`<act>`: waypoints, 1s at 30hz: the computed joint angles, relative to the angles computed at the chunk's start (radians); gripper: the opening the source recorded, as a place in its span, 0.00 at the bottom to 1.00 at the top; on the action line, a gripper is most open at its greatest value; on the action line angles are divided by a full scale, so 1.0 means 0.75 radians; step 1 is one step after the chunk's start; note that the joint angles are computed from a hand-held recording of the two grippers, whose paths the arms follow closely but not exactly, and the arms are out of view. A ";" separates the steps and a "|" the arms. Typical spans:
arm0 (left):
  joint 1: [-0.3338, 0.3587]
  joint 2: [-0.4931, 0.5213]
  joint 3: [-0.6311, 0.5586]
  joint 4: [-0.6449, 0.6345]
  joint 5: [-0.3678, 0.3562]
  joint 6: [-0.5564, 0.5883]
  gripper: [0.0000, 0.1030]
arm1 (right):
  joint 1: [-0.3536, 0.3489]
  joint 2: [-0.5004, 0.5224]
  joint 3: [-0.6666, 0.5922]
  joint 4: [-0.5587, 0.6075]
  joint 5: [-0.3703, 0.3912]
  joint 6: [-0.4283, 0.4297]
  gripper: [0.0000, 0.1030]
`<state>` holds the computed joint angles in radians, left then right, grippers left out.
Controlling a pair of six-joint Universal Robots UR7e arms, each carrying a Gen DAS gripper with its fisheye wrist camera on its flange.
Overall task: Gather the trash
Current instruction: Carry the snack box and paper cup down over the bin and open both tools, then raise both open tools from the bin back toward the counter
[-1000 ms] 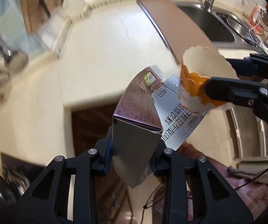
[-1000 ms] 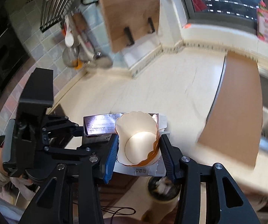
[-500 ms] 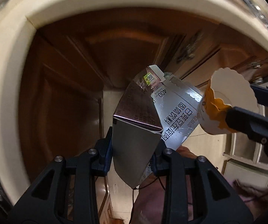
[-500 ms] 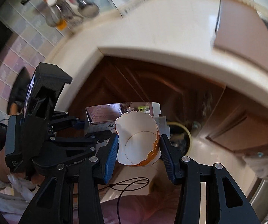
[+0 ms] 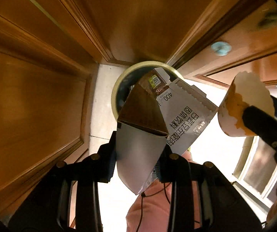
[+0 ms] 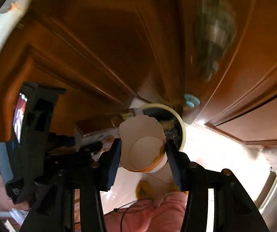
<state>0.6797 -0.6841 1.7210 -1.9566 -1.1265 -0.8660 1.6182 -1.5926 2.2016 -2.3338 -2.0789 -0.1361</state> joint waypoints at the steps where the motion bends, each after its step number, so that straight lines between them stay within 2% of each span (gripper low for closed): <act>1: 0.016 0.018 0.013 -0.032 0.011 0.011 0.28 | -0.028 0.049 -0.013 -0.041 -0.005 -0.029 0.46; 6: 0.091 0.097 0.035 -0.200 0.022 0.074 0.33 | -0.124 0.238 0.053 -0.338 -0.062 -0.204 0.52; 8: 0.116 0.123 0.042 -0.244 0.031 0.098 0.52 | -0.157 0.311 0.065 -0.449 -0.082 -0.277 0.54; 9: 0.137 0.138 0.017 -0.243 0.044 0.121 0.55 | -0.174 0.348 0.074 -0.503 -0.087 -0.309 0.55; 14: 0.197 0.184 -0.017 -0.227 0.051 0.109 0.57 | -0.215 0.431 0.092 -0.618 -0.092 -0.375 0.56; 19: 0.188 0.126 0.050 -0.247 0.027 0.034 0.57 | -0.247 0.395 0.133 -0.618 -0.076 -0.415 0.56; 22: 0.169 0.079 0.092 -0.235 0.010 0.007 0.57 | -0.243 0.342 0.147 -0.566 -0.063 -0.404 0.56; 24: 0.176 0.066 0.105 -0.244 0.016 0.017 0.57 | -0.231 0.295 0.152 -0.512 -0.055 -0.383 0.56; 30: 0.077 -0.032 0.124 -0.166 -0.038 -0.056 0.57 | -0.177 0.143 0.134 -0.309 -0.026 -0.267 0.56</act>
<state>0.7372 -0.7081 1.8140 -2.0808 -1.1551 -0.9082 1.4853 -1.4856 2.3022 -2.5654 -2.0985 -0.3367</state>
